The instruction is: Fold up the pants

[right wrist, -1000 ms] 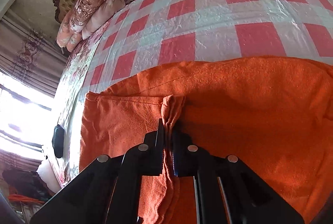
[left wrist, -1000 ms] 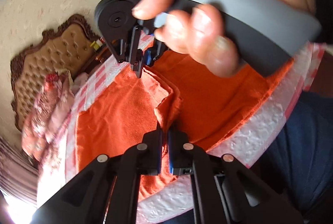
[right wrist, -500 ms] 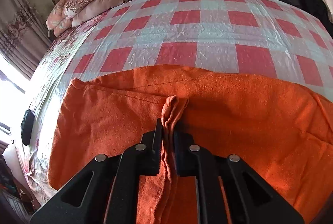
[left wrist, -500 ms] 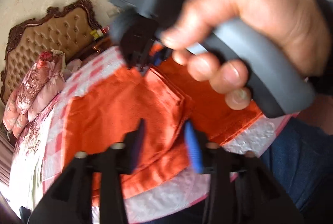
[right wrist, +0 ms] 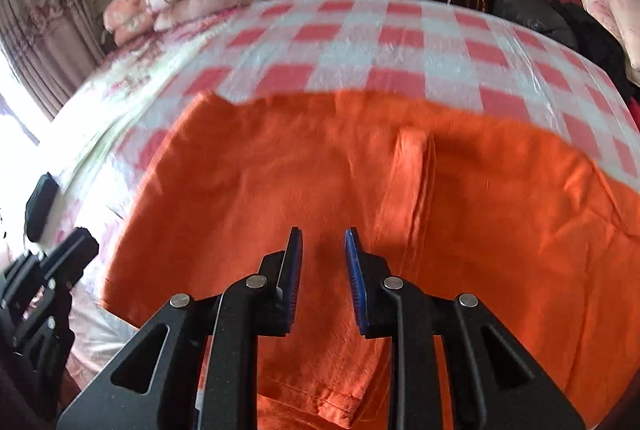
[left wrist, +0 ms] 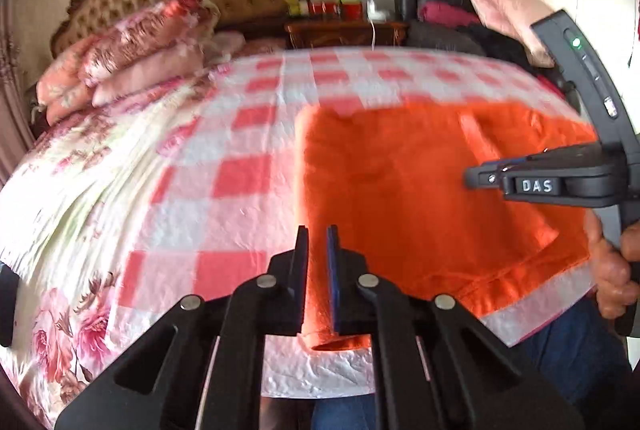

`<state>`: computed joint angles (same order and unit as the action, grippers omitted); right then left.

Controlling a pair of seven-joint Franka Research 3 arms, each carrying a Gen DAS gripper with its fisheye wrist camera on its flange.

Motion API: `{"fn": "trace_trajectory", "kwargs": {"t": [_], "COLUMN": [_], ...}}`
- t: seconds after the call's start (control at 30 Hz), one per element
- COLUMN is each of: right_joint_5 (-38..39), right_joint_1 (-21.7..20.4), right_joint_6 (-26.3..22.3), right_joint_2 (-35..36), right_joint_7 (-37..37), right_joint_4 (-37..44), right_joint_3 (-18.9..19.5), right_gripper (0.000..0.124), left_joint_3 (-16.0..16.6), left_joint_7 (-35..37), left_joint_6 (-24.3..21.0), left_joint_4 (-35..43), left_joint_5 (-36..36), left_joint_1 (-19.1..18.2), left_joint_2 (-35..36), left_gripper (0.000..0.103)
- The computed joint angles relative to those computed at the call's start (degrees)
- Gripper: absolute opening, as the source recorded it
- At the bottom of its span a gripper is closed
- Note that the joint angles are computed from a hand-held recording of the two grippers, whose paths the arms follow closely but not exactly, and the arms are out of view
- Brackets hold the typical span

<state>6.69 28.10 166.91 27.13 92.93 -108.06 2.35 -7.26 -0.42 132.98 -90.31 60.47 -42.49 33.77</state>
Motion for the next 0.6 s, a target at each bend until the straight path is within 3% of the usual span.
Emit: {"fn": "trace_trajectory", "kwargs": {"t": [0.07,0.13,0.3,0.37,0.43,0.5,0.53,0.57,0.6], "right_joint_5": [-1.5,-4.2,-12.4,-12.9,-12.2,-12.4,-12.4,-12.2,-11.9], "right_joint_1": [1.2,3.3,11.0,9.8,7.7,7.2,7.0,6.7,6.2], "right_joint_6": [0.7,1.2,3.0,2.8,2.7,2.5,2.5,2.5,2.5], "right_joint_2": [0.2,0.2,0.1,0.2,0.3,0.3,0.3,0.2,0.1], "right_joint_7": [1.0,1.7,9.0,9.1,8.1,7.5,7.5,7.3,6.9], "right_joint_4": [-0.8,-1.2,-2.6,-2.3,-2.1,-1.9,-2.0,-2.0,-2.1], "right_joint_3": [-1.6,-3.7,-11.5,-10.4,-8.3,-7.9,-7.7,-7.4,-6.9], "right_gripper": [0.024,0.024,0.025,0.025,0.025,0.025,0.025,0.025,0.025], "left_joint_3": [-0.9,0.1,1.1,0.6,0.3,0.5,0.4,1.0,1.1], "left_joint_7": [3.9,1.9,0.6,6.0,11.3,18.9,18.3,17.3,16.6], "left_joint_6": [-2.4,-3.1,1.0,2.8,8.5,7.1,6.4,8.9,9.7], "left_joint_4": [1.1,0.3,0.6,4.4,8.0,12.6,13.2,11.8,10.9], "left_joint_5": [-4.2,-3.6,1.0,0.5,-1.6,-9.6,-9.7,-10.6,-11.9], "left_joint_1": [1.3,0.7,1.3,2.3,4.9,6.1,7.0,7.7,8.4], "left_joint_2": [1.6,1.3,0.4,3.0,6.2,10.0,10.5,9.7,9.1], "left_gripper": [0.009,0.012,0.012,0.012,0.013,0.012,0.009,0.002,0.002]}}
